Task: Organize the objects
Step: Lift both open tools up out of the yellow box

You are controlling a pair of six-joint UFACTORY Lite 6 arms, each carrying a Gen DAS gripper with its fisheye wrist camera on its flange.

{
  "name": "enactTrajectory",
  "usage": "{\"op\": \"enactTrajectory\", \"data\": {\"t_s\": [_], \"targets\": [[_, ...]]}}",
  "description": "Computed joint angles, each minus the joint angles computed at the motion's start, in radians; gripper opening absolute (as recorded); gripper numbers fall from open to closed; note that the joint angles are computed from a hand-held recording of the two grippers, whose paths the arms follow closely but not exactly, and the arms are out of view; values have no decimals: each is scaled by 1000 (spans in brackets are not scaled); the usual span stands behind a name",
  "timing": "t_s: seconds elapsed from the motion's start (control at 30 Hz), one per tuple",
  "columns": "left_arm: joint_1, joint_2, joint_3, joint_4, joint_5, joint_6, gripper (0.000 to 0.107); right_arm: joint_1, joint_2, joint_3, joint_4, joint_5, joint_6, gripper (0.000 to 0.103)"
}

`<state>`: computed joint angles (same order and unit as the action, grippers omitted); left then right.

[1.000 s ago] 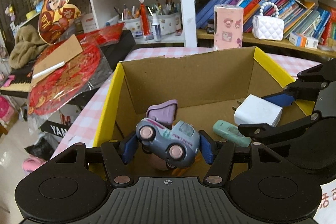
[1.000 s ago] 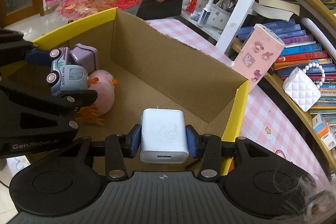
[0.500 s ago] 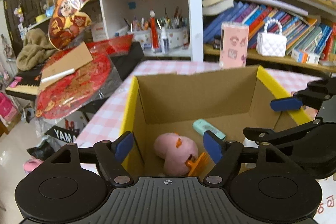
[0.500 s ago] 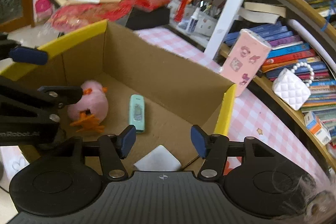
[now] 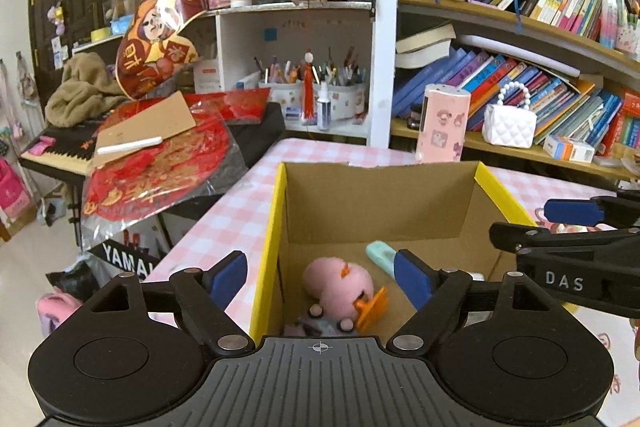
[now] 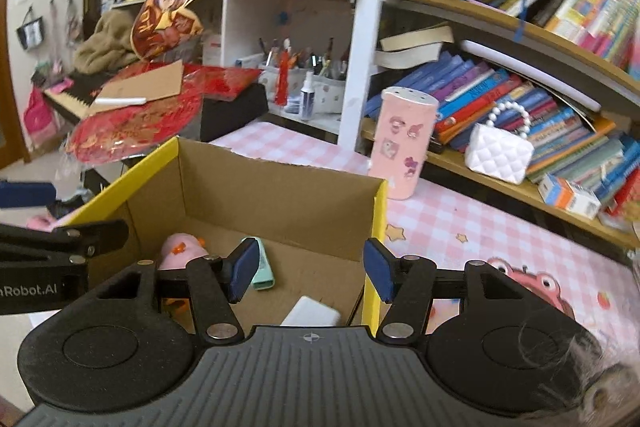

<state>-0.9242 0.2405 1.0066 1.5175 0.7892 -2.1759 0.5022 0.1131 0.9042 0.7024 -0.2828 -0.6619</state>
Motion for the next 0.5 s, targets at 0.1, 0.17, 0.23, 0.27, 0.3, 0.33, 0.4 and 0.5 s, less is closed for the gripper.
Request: {"op": "enactTrajectory", "data": {"t_s": [0.1,0.17,0.23,0.27,0.3,0.33,0.4,0.5], "targets": [[-28,-39,-54,-8,10,-21,83,43,-55,-66,121,-39,-77,55],[-50,-68,-93,-18,18,-35,83,79,-94,-111,202,-61,-129,55],[-74,-99,-134,-31,26,-48,83,110,-129,-151,271,-79,-167,55],[-85,-112,-150,-38,30,-52,83,125,-144,-169,306,-87,-186,55],[-97,-124,-166,-47,34,-55,83,144,-162,-189,346,-97,-207,55],[-111,-136,-182,-58,40,-58,83,160,-175,-205,379,-105,-224,55],[-137,-155,-208,-82,54,-65,84,197,-205,-241,452,-124,-260,55],[-183,-180,-248,-119,79,-86,87,251,-247,-291,552,-154,-297,55]]}}
